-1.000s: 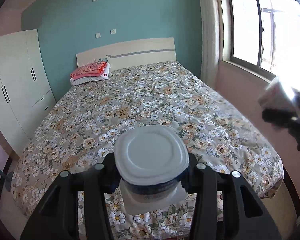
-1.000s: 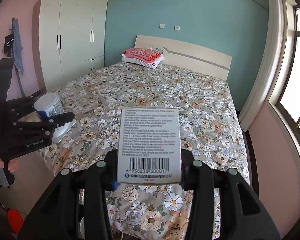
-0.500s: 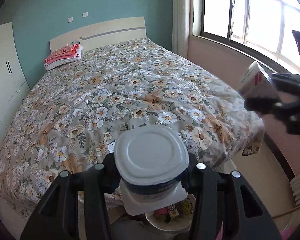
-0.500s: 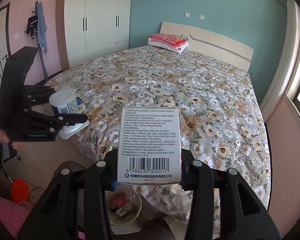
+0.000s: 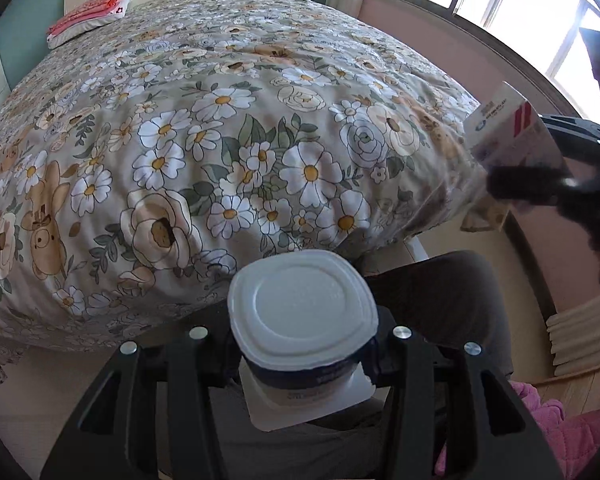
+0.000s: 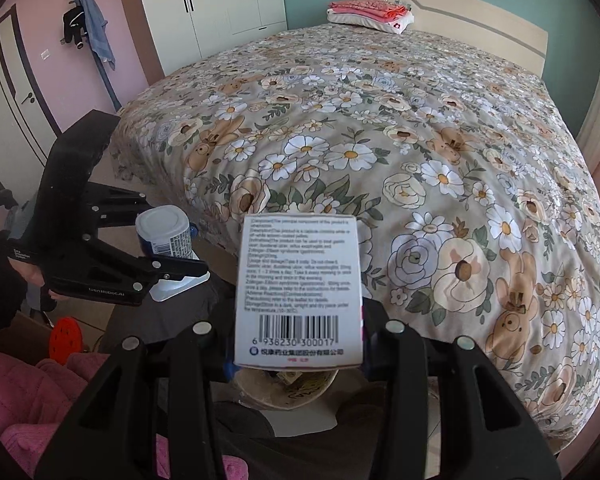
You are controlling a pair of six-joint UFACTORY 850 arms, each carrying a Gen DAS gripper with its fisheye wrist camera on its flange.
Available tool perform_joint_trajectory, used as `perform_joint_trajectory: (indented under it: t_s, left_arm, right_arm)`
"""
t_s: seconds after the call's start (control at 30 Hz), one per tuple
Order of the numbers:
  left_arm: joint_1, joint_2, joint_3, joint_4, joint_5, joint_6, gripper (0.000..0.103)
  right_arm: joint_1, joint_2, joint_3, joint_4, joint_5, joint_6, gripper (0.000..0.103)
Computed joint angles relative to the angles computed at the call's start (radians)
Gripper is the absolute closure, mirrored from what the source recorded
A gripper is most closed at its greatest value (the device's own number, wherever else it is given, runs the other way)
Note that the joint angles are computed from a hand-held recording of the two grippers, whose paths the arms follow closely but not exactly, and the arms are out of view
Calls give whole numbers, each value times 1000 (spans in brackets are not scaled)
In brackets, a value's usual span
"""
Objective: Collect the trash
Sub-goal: 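Carry the yogurt cup and medicine box with both tools to the bin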
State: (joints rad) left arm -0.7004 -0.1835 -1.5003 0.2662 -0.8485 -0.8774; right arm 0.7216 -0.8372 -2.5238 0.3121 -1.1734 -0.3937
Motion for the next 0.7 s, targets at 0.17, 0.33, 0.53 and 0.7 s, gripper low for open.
perform_joint_trajectory:
  t_s: [0.17,0.33,0.53,0.7]
  left_arm:
    - [22,-25,83,-143,64,60,54]
    - [43,-75,131,-264,108,120,54]
    - [81,-166,152,-425,148,194,54]
    - [113,-228,174,-543,172,235,54]
  right_arm:
    - [7,13,177,31,8,-2,59]
    - [23,-19,270,36,-8,14,59]
    - [37,-120,276,-5,-49,82,59]
    - [43,-234,201,-29,-118,161,59]
